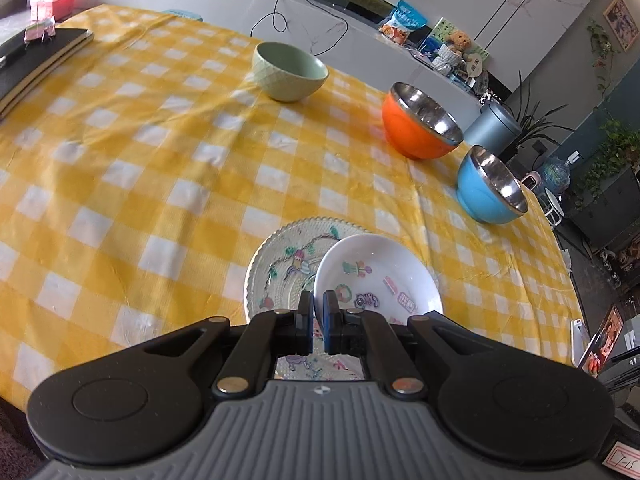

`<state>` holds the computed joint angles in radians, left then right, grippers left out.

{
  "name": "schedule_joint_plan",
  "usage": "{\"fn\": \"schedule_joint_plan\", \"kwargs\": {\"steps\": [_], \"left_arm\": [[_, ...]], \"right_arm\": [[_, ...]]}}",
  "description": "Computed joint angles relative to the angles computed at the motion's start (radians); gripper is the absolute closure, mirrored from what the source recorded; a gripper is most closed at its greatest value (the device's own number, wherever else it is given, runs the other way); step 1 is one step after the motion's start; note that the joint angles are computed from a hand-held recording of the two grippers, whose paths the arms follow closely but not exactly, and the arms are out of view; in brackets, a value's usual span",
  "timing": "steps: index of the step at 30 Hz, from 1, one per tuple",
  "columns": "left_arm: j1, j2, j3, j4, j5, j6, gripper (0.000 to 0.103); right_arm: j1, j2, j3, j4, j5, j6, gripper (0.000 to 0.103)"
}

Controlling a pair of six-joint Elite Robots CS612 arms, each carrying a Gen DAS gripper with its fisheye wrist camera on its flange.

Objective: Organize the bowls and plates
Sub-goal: 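Carry the sticker dish with the left tool onto the glass plate, release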

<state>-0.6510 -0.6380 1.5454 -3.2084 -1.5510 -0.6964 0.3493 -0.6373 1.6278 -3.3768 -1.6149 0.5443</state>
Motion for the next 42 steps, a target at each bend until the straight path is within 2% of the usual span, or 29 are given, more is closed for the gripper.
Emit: {"fn": "schedule_joint_plan", "kwargs": {"steps": [12,20,30,31,32,35,42], "left_arm": [[-0.001,0.021,-0.023,0.053,0.02,0.01,0.098],[-0.012,0.02,-0.033,0.082,0.066,0.06,0.097],[-0.036,0.012,-0.028,0.1,0.152,0.16,0.071],[-0.038,0.011,-0.026,0.098,0.16,0.164,0.069],[-0.039,0.009,-0.024,0.097,0.167,0.165,0.068],[-0.041,0.003,-0.016,0.087,0.174,0.157,0.064],[-0.04,-0.009,0.003,-0.002,0.166,0.159,0.059]], "right_arm": [[-0.007,0.022,-0.026,0.044,0.031,0.018,0.1],[-0.009,0.031,-0.039,0.056,0.04,0.004,0.1],[-0.003,0.029,-0.037,0.049,0.018,-0.027,0.094],[-0.003,0.028,-0.036,0.046,0.017,-0.031,0.09],[-0.003,0.027,-0.035,0.042,0.021,-0.034,0.086],[-0.001,0.025,-0.031,0.028,0.016,-0.044,0.085],[-0.002,0.01,-0.012,-0.011,-0.01,-0.044,0.076]]}}
